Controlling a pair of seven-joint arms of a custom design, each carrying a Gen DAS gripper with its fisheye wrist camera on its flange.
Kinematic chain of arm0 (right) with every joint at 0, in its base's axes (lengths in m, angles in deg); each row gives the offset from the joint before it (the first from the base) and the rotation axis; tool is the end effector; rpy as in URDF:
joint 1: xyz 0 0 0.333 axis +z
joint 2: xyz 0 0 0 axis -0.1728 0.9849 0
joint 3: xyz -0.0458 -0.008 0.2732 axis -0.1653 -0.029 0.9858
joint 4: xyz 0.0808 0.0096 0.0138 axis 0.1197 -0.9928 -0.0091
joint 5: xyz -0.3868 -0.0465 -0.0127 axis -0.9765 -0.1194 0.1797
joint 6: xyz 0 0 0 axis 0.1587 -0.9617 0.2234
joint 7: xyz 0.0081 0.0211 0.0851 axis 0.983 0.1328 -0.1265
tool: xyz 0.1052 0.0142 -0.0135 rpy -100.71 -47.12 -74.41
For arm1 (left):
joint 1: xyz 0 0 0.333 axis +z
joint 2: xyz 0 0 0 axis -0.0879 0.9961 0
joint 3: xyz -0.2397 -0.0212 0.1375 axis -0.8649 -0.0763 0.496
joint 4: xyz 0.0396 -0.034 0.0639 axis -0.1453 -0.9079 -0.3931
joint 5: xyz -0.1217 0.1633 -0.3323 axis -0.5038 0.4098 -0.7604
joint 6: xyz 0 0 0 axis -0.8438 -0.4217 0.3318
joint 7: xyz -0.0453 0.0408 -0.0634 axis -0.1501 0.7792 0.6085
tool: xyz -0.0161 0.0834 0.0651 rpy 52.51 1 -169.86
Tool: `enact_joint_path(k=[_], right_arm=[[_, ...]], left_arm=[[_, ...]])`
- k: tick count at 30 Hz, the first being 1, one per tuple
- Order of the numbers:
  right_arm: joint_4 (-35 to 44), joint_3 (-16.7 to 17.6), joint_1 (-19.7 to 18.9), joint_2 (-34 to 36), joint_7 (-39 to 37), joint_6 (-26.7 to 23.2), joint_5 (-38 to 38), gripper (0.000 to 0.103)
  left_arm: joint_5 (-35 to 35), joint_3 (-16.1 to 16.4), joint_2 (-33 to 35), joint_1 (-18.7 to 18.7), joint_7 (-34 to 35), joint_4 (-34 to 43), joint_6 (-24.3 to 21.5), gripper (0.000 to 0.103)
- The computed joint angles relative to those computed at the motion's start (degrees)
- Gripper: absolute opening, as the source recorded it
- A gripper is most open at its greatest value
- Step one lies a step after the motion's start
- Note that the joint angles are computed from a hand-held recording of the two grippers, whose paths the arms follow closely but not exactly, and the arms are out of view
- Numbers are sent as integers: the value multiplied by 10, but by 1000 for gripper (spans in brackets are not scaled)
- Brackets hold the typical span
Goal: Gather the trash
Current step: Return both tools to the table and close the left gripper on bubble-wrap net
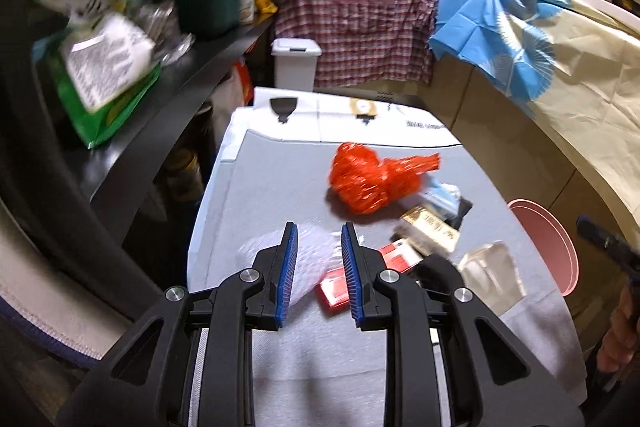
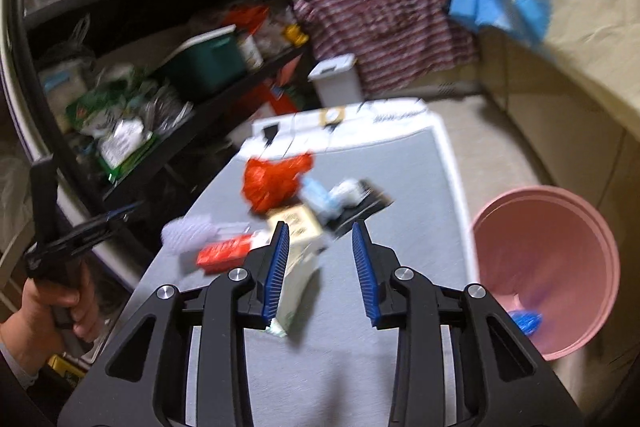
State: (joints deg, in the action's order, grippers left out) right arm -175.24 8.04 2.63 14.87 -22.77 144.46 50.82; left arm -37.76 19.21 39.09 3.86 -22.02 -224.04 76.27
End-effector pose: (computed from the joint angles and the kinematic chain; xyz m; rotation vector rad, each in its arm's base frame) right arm 0.6007 0.1716 0.5046 -1.8170 1.0664 -0.1612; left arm 0.4947 -0.0205 0.5231 -1.9783 1.2975 -0.7507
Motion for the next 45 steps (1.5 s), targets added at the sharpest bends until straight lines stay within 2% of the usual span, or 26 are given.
enact_joint_path(k=[4, 6, 7, 10, 11, 13, 20, 22, 23, 24, 25, 26, 27, 29, 31, 34, 45], right_arm=[[-1, 6, 8, 8, 13, -17, -26, 38], [0, 10, 14, 15, 19, -14, -44, 41], [-1, 11, 16, 17, 20, -13, -51, 41], [5, 14, 18, 28, 31, -21, -75, 43], [8, 14, 20, 32, 39, -22, -89, 44], [11, 14, 21, 38, 54, -25, -113, 44], [16, 19, 22, 50, 76, -22, -164, 44], [15, 20, 22, 50, 78, -25, -171, 40], [14, 21, 22, 49, 75, -25, -175, 32], [14, 21, 21, 50, 73, -26, -176, 27], [13, 22, 20, 48, 67, -28, -174, 24], [13, 22, 19, 47, 63, -30, -170, 16], [13, 23, 18, 47, 60, -31, -168, 12], [10, 23, 17, 43, 49, -29, -160, 10], [5, 23, 17, 37, 38, -24, -152, 10], [-8, 23, 18, 24, 15, -6, -136, 10], [-29, 7, 16, -17, -54, 7, -53, 9]], left_arm=[[-10, 11, 6, -1, 11, -10, 1, 23], [-23, 19, 14, -6, 24, -10, -2, 30], [-27, 21, 17, -7, 28, -10, -2, 39], [-24, 16, 26, -1, 25, -5, -1, 43], [-26, 15, 31, -2, 26, 0, -6, 48], [-26, 13, 44, -3, 26, 12, -22, 53], [-51, 25, 79, -19, 49, 37, -57, 53], [-55, 27, 85, -22, 57, 41, -62, 53], [-57, 27, 88, -24, 63, 42, -64, 53], [-57, 27, 90, -25, 66, 44, -66, 52], [-55, 26, 92, -26, 67, 47, -69, 45], [-55, 26, 95, -27, 71, 51, -74, 35], [-60, 27, 96, -30, 77, 52, -76, 32], [-64, 28, 96, -32, 84, 53, -75, 18], [-61, 26, 98, -33, 87, 57, -77, 11], [-48, 22, 94, -33, 81, 58, -77, 9], [-15, 9, 65, -35, 42, 56, -58, 9]])
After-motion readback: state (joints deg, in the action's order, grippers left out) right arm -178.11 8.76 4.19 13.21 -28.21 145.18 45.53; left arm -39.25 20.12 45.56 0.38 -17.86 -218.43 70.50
